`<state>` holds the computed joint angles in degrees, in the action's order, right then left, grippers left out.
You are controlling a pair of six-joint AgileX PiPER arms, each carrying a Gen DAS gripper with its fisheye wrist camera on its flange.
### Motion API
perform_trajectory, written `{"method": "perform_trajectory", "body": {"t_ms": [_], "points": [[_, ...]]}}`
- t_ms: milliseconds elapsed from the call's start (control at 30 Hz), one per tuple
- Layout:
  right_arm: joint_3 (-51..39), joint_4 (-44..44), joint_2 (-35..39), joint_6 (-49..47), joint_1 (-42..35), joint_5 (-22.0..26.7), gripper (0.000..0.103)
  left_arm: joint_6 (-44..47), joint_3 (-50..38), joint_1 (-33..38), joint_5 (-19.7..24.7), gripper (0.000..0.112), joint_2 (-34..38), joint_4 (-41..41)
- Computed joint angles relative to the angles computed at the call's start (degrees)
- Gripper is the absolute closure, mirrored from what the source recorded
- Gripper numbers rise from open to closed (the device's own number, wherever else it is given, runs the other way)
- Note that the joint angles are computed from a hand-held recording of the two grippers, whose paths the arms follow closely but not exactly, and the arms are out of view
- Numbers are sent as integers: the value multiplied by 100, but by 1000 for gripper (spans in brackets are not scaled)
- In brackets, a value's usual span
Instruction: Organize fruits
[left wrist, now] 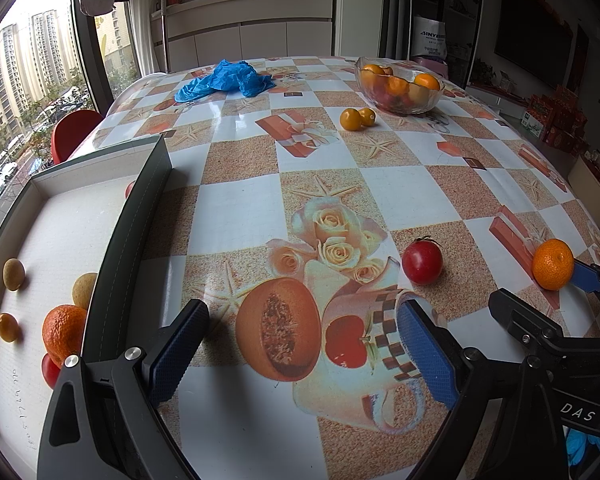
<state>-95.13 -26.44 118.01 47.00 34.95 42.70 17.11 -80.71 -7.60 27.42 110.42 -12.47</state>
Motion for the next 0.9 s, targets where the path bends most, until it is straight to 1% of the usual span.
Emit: {"method": "perform_trajectory", "body": {"t_ms": [267,400,533,667,767,833,900], "points": [[-1,5,-2,-4,0,2,14,16,-1,5,5,16,0,-15],[-137,277,74,-353,-29,30,7,71,0,17,12,16,1,-65],[-114,425,49,-523,-65,-11,7,66,11,6,11,16,-8,-54],[225,702,-238,-678,-210,-159,6,37,-3,-19,61,16,-22,17],[652,414,-604,-446,-280,-216,6,-19,99,-96,-58,16,-120,199],[879,375,-815,-387,-388,-275,6,245,142,-104,-52,16,-198,-23],[979,537,-915,-482,-511,-293,6,410,37,-132,116,16,-198,-202]]}}
